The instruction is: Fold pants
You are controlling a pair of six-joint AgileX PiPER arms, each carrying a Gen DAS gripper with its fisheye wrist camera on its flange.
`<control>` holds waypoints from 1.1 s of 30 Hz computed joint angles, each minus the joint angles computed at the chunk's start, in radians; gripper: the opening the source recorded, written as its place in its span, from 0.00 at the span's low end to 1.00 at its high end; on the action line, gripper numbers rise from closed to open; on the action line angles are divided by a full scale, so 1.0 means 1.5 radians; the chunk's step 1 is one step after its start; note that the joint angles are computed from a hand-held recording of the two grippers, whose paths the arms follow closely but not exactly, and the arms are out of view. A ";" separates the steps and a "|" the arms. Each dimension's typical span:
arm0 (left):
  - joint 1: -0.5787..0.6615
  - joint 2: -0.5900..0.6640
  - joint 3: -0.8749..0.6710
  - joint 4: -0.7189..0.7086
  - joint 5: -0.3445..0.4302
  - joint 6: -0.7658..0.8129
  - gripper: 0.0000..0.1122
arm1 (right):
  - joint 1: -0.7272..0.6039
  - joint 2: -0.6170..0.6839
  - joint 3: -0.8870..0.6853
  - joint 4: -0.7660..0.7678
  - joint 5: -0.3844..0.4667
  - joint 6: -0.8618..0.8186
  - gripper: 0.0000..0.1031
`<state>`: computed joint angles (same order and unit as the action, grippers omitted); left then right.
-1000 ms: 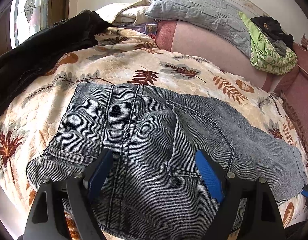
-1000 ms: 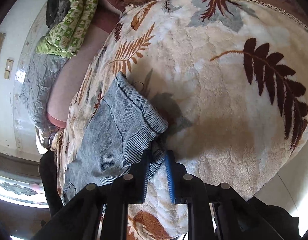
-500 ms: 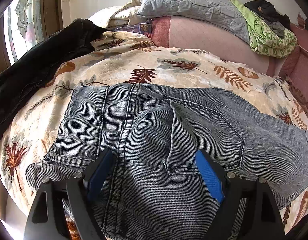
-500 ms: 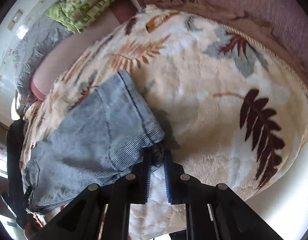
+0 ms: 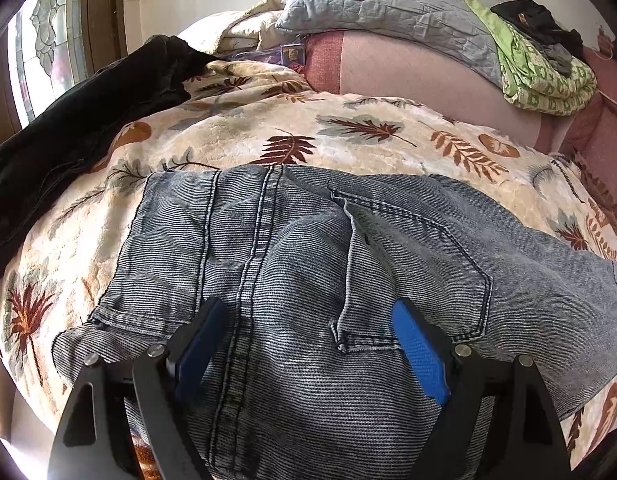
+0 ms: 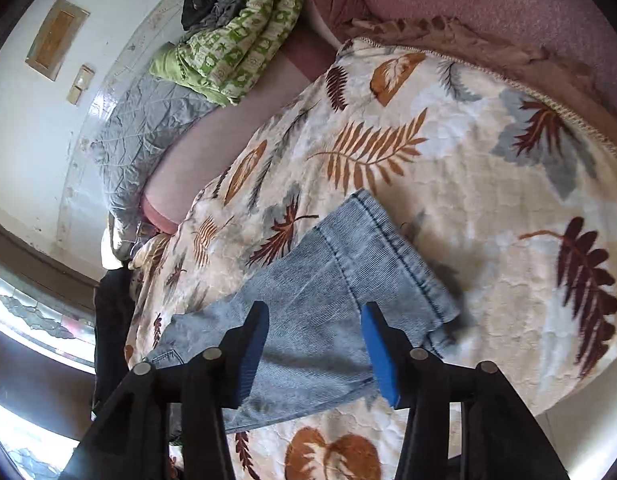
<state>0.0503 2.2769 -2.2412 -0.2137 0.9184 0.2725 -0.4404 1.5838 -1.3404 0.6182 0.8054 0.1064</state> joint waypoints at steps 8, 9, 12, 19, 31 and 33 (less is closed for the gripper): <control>0.006 -0.001 -0.003 0.010 0.004 -0.007 0.76 | 0.018 0.053 -0.031 -0.045 0.062 0.080 0.52; 0.006 -0.012 0.011 0.008 -0.007 -0.005 0.76 | 0.029 0.060 -0.063 -0.055 0.069 0.080 0.53; 0.016 -0.091 0.136 -0.095 -0.114 0.088 0.76 | 0.061 0.117 -0.164 -0.030 0.085 0.071 0.62; 0.008 -0.025 0.034 -0.106 0.021 0.112 0.76 | 0.148 0.435 -0.533 0.172 0.204 0.040 0.62; -0.013 -0.050 0.106 -0.042 -0.045 0.135 0.76 | 0.085 0.369 -0.297 0.180 0.009 -0.055 0.60; -0.011 -0.046 0.096 -0.046 -0.037 0.128 0.77 | 0.054 0.357 -0.272 0.235 0.028 -0.042 0.53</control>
